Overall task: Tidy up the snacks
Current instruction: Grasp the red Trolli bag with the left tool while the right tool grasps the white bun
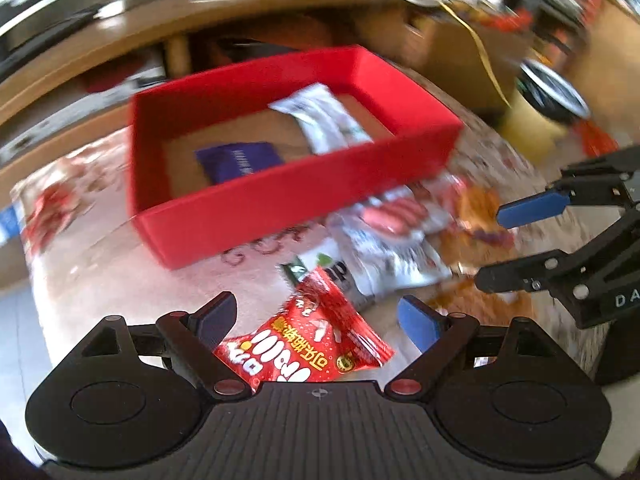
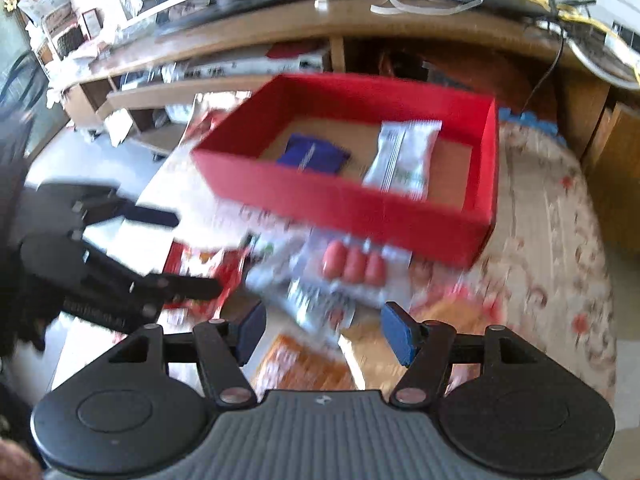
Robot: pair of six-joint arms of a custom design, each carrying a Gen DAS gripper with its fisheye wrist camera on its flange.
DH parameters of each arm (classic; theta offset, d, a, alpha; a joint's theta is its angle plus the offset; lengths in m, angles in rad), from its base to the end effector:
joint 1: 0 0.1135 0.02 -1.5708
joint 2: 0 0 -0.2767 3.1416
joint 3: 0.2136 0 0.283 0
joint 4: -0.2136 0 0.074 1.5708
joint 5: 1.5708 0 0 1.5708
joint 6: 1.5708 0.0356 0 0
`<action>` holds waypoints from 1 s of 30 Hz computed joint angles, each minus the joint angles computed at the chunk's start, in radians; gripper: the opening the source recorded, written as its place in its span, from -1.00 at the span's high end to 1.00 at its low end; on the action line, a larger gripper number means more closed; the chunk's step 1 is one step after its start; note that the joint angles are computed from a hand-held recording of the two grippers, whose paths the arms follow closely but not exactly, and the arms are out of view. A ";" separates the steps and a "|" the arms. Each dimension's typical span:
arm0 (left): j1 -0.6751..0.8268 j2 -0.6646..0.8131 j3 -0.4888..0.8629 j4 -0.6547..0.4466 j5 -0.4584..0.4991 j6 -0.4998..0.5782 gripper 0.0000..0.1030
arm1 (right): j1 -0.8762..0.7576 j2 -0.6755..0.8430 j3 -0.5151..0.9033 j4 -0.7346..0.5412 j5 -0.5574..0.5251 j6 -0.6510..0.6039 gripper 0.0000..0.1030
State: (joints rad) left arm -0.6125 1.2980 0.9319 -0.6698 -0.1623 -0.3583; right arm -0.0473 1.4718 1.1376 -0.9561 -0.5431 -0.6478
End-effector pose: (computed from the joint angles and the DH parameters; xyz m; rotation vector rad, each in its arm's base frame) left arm 0.2331 -0.1567 0.2431 0.2712 2.5777 -0.1449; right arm 0.3031 0.0041 0.2544 -0.8807 2.4934 0.5646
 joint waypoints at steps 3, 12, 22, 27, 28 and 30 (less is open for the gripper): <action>0.024 0.021 0.007 0.001 0.062 0.144 -0.79 | -0.004 -0.015 -0.028 -0.034 0.019 -0.025 -0.07; 0.069 0.114 0.014 -0.005 0.171 0.355 -0.88 | 0.011 -0.021 -0.068 -0.090 0.053 -0.041 -0.10; 0.026 0.058 -0.029 -0.016 0.067 0.126 -0.34 | 0.040 -0.048 -0.083 -0.104 0.045 -0.075 -0.11; -0.028 0.021 -0.035 -0.083 0.012 -0.046 -0.17 | 0.057 -0.109 -0.118 -0.137 0.024 -0.120 -0.11; -0.049 0.013 -0.039 -0.098 -0.013 -0.073 -0.15 | 0.063 -0.119 -0.126 -0.149 0.020 -0.131 -0.12; -0.069 0.000 -0.044 -0.121 -0.044 -0.133 -0.14 | 0.076 -0.146 -0.144 -0.168 0.015 -0.142 -0.13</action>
